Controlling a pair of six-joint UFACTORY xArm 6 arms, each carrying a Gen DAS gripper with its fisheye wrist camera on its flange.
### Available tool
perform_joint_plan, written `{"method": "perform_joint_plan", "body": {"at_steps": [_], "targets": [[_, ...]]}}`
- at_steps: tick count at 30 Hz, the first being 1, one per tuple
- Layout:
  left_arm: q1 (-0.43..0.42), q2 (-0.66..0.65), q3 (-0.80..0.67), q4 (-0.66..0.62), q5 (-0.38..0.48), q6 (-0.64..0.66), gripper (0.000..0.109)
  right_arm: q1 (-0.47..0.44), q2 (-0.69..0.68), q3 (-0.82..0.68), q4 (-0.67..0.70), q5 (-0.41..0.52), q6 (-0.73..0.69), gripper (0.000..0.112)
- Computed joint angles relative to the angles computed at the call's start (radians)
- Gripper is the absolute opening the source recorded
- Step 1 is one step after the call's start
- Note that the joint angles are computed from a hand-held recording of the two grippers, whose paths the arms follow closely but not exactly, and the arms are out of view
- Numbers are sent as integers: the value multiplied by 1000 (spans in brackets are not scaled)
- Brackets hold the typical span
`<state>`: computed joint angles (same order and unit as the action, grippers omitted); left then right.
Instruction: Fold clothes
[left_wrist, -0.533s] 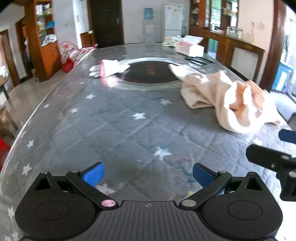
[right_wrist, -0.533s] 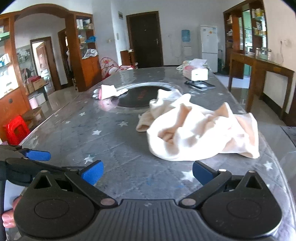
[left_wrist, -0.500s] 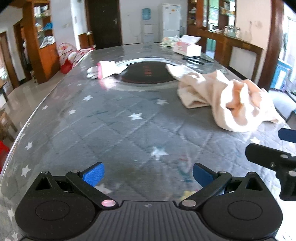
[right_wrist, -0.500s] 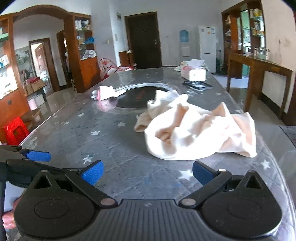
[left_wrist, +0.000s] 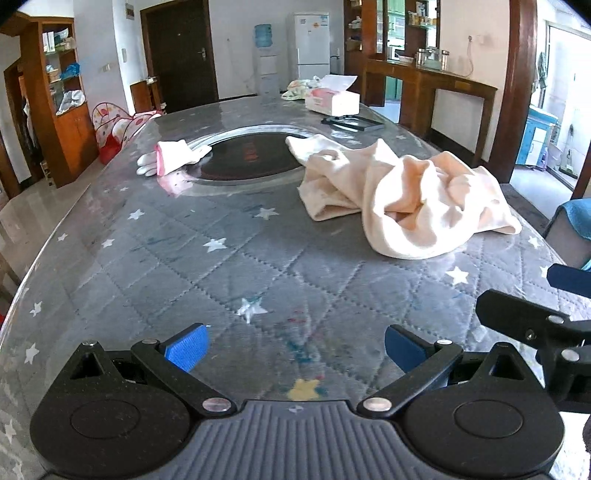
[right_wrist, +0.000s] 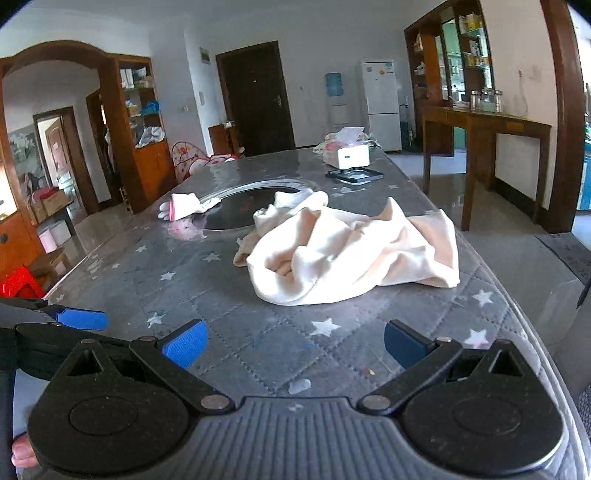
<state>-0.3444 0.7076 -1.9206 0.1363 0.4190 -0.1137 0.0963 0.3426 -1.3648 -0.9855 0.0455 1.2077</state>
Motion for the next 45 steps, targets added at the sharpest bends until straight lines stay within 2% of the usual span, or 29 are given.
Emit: {"method": "perform_joint_plan", "body": {"at_steps": [5, 9, 13, 45], "targets": [[-6, 1, 6, 54, -15, -31, 103, -5, -34, 26, -94, 18, 123, 103], [-9, -15, 28, 104, -27, -47, 103, 3, -55, 47, -60, 46, 105, 103], [-12, -21, 33, 100, -18, -36, 103, 16, -62, 57, 4, 73, 74, 103], [-19, 9, -20, 95, 62, -30, 103, 33, -56, 64, 142, 99, -22, 103]]}}
